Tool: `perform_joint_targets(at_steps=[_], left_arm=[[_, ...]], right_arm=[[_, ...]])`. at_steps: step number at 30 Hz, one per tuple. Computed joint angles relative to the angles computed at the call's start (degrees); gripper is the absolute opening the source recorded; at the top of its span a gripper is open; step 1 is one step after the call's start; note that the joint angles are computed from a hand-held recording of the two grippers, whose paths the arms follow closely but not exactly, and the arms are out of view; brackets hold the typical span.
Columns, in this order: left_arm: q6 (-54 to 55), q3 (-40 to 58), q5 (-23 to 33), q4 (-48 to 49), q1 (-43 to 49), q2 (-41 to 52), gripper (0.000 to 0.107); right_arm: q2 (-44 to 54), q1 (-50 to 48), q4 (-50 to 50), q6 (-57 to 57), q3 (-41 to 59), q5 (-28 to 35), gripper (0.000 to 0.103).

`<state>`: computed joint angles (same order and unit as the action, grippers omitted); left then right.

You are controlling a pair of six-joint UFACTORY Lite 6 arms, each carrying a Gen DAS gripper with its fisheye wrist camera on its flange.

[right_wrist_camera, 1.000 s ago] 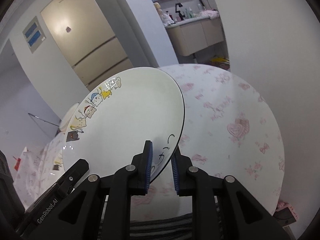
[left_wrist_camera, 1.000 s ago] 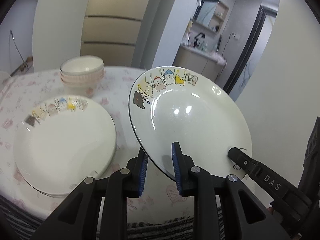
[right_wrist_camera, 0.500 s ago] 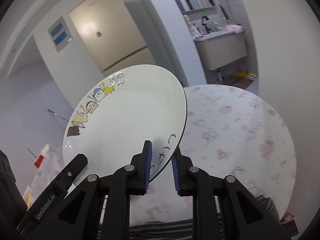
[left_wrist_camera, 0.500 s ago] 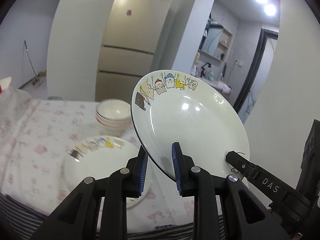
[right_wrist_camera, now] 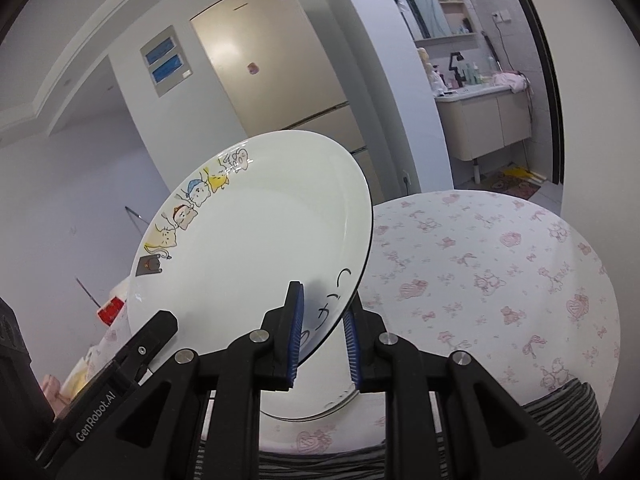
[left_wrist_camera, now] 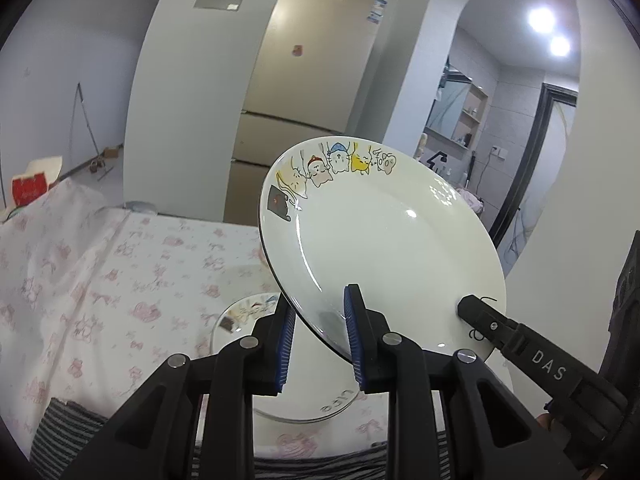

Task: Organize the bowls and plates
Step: 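Carry the 'Life' plate with both tools and lower it onto the plate stack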

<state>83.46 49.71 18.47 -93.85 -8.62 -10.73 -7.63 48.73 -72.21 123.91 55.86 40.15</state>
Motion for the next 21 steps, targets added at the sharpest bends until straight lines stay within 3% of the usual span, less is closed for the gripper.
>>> perform_joint_targets(at_steps=[3,12,16,21], left_arm=[[0.6,-0.9,3.4,0.9,4.2,0.4,0.027],[4.2,-0.4,5.0,1.0,8.4,5.5,0.028],[10.0,-0.8,5.9,-3.9,9.0,8.5,0.028],[3.9,1.6,10.0,2.1,10.9,13.6,0.029]], right_arm=[[2.9,0.8,0.0,0.8,2.0,-0.8,0.019],[11.9,0.4,-1.6,4.1,6.4,-4.8,0.019],[13.9,-0.4,-1.4,4.2,6.8,-6.6,0.019],[14.7,-0.6,-1.4,5.7,5.9,-7.7,0.02]])
